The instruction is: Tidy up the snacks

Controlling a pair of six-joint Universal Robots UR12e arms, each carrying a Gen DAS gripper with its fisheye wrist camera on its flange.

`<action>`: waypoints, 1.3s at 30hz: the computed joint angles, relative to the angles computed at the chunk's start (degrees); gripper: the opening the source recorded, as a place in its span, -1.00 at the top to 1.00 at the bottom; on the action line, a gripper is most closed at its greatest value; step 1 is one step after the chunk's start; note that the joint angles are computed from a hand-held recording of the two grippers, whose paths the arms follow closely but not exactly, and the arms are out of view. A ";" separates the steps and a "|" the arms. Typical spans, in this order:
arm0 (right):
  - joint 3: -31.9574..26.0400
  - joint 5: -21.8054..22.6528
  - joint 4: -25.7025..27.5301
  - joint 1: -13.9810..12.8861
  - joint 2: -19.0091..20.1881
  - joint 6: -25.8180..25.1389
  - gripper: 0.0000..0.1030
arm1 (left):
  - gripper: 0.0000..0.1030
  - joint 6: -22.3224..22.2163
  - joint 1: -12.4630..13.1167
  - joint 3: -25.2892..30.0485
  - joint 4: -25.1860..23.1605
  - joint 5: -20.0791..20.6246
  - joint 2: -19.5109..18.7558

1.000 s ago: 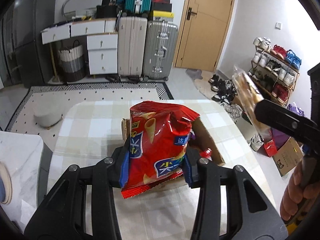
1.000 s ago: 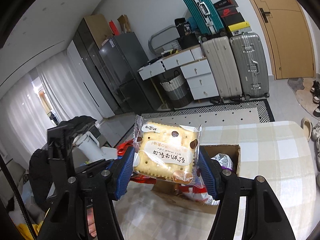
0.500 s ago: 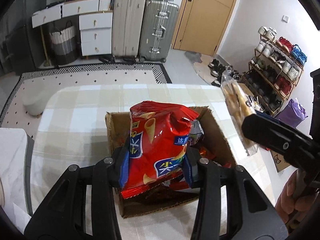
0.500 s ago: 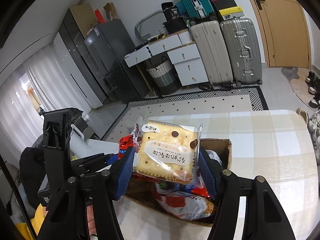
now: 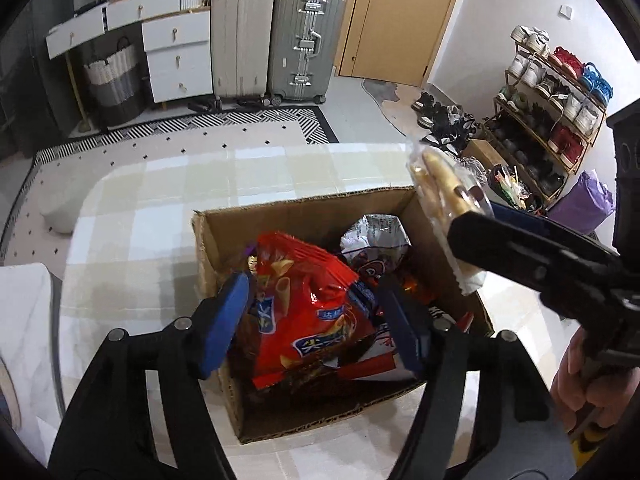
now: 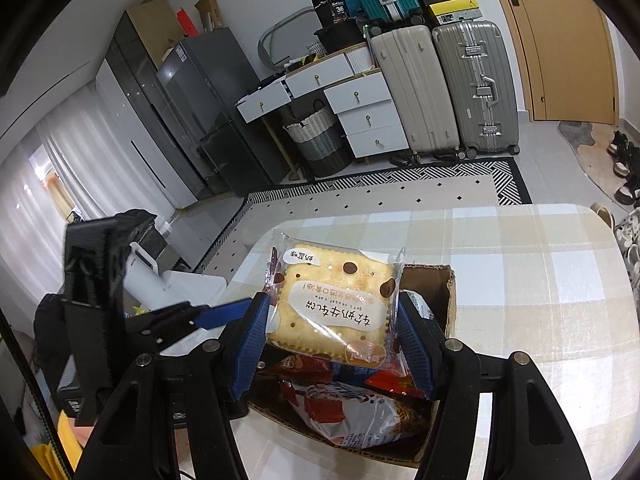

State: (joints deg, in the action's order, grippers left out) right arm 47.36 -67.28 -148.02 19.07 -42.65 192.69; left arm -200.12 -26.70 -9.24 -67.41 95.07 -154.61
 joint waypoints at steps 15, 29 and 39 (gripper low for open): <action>0.05 -0.92 0.45 0.25 -0.28 -0.34 -0.21 | -0.51 -3.96 -0.17 -24.92 15.59 4.91 14.29; -1.80 -3.34 5.43 1.24 0.58 -3.67 -0.29 | -0.52 -5.80 -0.44 -29.79 17.08 7.17 17.31; -0.25 -5.14 4.79 1.46 -0.37 -2.43 -0.44 | -0.52 -7.31 -0.77 -30.31 16.18 8.09 17.64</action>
State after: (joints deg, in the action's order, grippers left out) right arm 47.11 -72.42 -143.23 20.53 -43.02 190.26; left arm -207.43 -27.48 -39.55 -51.23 103.16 -136.98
